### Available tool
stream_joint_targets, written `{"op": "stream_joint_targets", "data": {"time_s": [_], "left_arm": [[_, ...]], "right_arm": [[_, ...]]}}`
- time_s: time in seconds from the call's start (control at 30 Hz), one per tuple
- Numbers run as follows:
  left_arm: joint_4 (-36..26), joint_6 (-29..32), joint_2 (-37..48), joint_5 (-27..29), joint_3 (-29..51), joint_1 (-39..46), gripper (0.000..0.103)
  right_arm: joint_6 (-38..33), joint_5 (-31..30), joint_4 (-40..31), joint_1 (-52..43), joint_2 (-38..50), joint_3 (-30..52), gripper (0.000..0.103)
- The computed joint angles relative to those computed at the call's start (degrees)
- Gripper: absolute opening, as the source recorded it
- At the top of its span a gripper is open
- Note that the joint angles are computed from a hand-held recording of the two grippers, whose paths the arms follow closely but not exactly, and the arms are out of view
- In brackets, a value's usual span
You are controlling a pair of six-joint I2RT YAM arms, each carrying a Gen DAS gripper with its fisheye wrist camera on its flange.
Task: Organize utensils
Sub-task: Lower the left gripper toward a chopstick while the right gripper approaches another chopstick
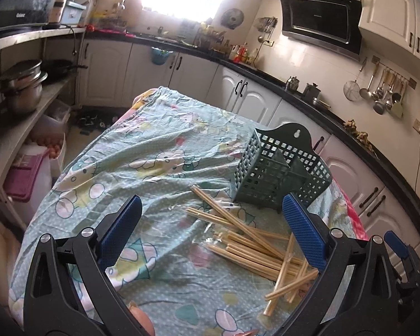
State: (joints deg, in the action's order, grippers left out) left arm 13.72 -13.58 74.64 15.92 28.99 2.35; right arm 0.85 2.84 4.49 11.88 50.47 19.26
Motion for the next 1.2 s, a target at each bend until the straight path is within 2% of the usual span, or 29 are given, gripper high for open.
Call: {"op": "stream_joint_targets", "data": {"time_s": [0.23,0.5,0.57,0.6,0.73,0.8,1.03,1.2], "left_arm": [[-5.0,0.5,9.0,2.5,9.0,1.3,0.093],[-14.3,1.9,21.9,3.4,22.1,-0.1,0.093],[-16.0,2.3,24.8,4.3,24.9,-0.5,0.090],[-17.0,2.7,26.3,4.6,26.5,-0.7,0.085],[-20.5,3.5,31.7,5.2,31.9,-1.6,0.071],[-22.2,3.5,34.0,5.7,34.3,-1.8,0.064],[-28.3,2.9,41.6,7.8,42.7,-2.3,0.055],[-31.6,1.2,45.9,8.7,47.5,-2.1,0.048]], "right_arm": [[0.4,-3.2,-1.4,-3.3,9.4,6.7,0.097],[0.8,-4.9,-3.1,-7.3,17.4,13.3,0.097],[0.9,-5.1,-3.9,-8.4,19.5,14.9,0.097],[1.0,-5.1,-4.2,-8.8,20.6,15.7,0.096],[0.8,-5.5,-5.6,-10.4,24.8,18.2,0.083],[1.0,-5.6,-6.2,-11.0,27.2,19.2,0.080],[1.6,-7.8,-8.5,-14.5,36.9,23.3,0.058],[2.6,-10.4,-10.8,-16.0,43.9,27.4,0.051]]}}
